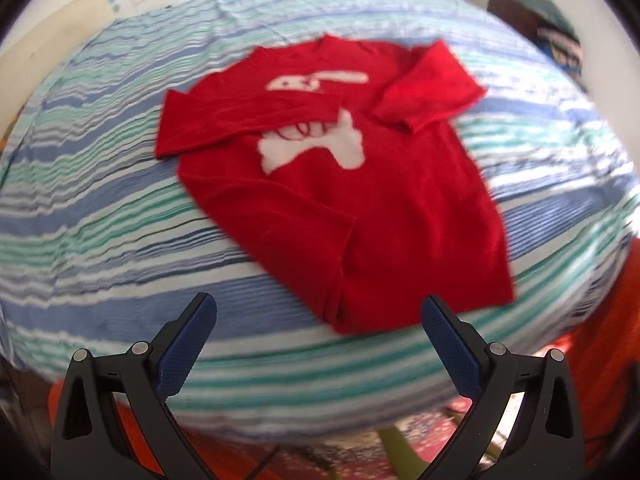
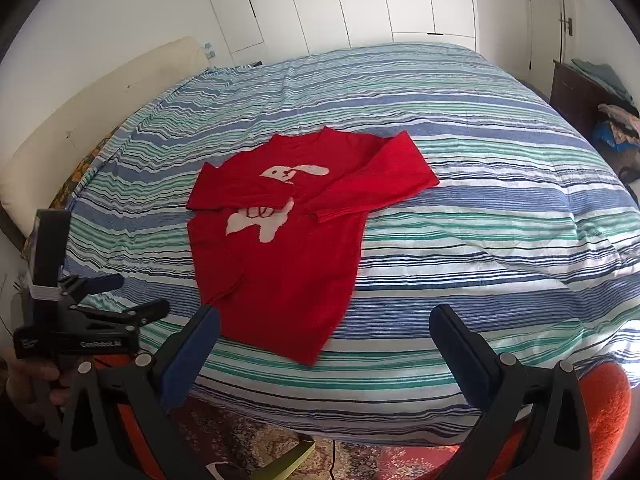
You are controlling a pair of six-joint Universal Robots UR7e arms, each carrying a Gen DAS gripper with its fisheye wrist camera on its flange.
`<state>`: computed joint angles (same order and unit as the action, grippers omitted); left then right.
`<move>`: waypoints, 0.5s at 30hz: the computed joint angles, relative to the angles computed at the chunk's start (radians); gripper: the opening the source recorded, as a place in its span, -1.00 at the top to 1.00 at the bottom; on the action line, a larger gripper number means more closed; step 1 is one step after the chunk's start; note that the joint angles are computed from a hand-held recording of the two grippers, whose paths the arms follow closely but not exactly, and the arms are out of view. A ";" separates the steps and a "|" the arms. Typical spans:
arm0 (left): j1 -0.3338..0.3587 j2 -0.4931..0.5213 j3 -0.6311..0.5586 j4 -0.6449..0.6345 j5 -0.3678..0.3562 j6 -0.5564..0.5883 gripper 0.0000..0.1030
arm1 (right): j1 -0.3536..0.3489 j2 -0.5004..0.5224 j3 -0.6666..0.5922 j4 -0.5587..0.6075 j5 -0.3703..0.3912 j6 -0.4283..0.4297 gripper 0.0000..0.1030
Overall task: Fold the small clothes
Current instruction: 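Grasp the sweater hem with the left tool while the right tool grasps it too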
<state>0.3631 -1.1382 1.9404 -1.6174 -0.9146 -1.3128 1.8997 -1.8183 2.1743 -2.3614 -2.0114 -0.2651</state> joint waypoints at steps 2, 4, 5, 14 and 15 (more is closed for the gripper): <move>0.060 0.078 -0.030 0.032 0.030 0.041 -0.98 | -0.005 -0.004 -0.001 0.003 0.000 0.001 -0.99; 0.104 0.134 -0.053 0.081 0.070 0.027 -0.95 | 0.000 -0.007 0.002 0.003 -0.014 -0.001 -0.99; 0.129 0.156 -0.061 0.103 0.087 0.012 -0.90 | -0.001 -0.010 0.004 0.005 -0.015 -0.001 -0.99; 0.072 -0.249 0.195 -0.075 -0.068 -0.288 0.57 | -0.065 -0.029 0.016 0.014 -0.013 -0.055 -0.99; 0.054 -0.290 0.216 -0.036 -0.094 -0.347 0.37 | -0.080 -0.027 0.016 0.017 -0.005 -0.065 -0.99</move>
